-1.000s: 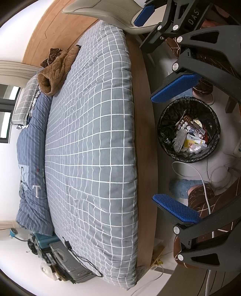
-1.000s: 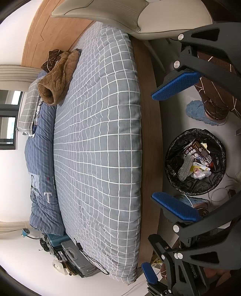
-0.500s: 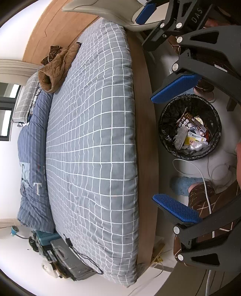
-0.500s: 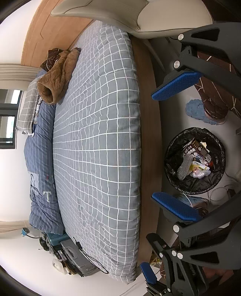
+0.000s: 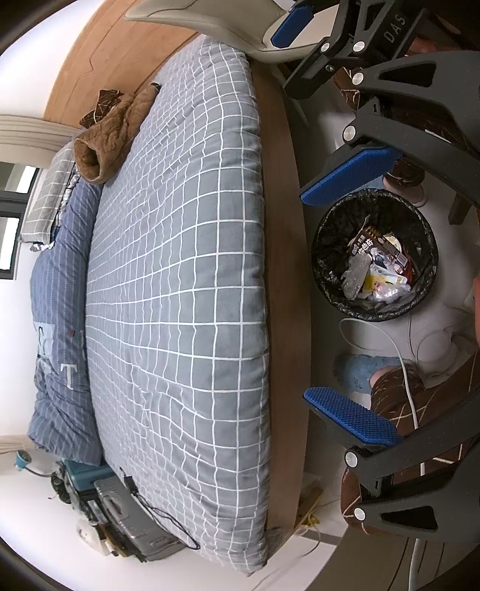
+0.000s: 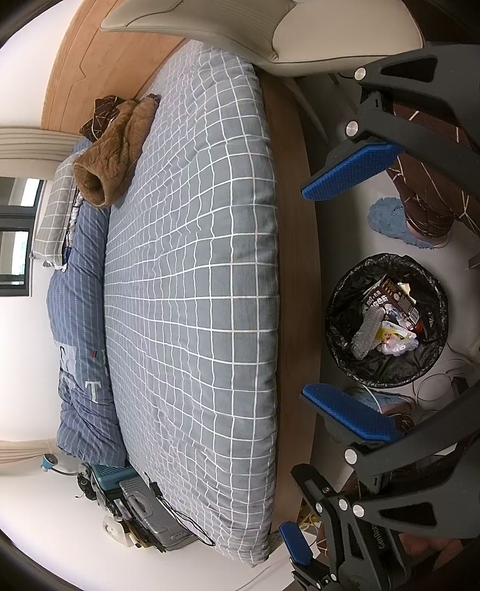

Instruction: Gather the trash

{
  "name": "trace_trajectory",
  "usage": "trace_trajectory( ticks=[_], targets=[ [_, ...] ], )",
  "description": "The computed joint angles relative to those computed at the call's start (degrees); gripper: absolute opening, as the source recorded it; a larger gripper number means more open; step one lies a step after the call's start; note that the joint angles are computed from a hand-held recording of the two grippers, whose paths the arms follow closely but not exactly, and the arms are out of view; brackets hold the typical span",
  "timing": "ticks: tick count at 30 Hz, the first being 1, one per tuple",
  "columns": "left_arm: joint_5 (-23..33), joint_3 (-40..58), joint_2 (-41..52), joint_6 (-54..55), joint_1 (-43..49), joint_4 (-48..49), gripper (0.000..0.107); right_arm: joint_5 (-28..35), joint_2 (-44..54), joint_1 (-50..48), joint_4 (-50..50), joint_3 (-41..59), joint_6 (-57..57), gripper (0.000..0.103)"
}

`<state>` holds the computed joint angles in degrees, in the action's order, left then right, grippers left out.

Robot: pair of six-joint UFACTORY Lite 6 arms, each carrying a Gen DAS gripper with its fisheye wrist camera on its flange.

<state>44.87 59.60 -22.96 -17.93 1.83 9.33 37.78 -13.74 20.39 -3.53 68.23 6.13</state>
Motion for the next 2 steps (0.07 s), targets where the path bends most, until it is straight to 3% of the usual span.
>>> trace_trajectory(
  ticks=[2],
  targets=[
    [0.0, -0.2, -0.1, 0.3, 0.3, -0.2, 0.097, -0.1, -0.1, -0.1, 0.2, -0.2, -0.3, 0.095]
  ],
)
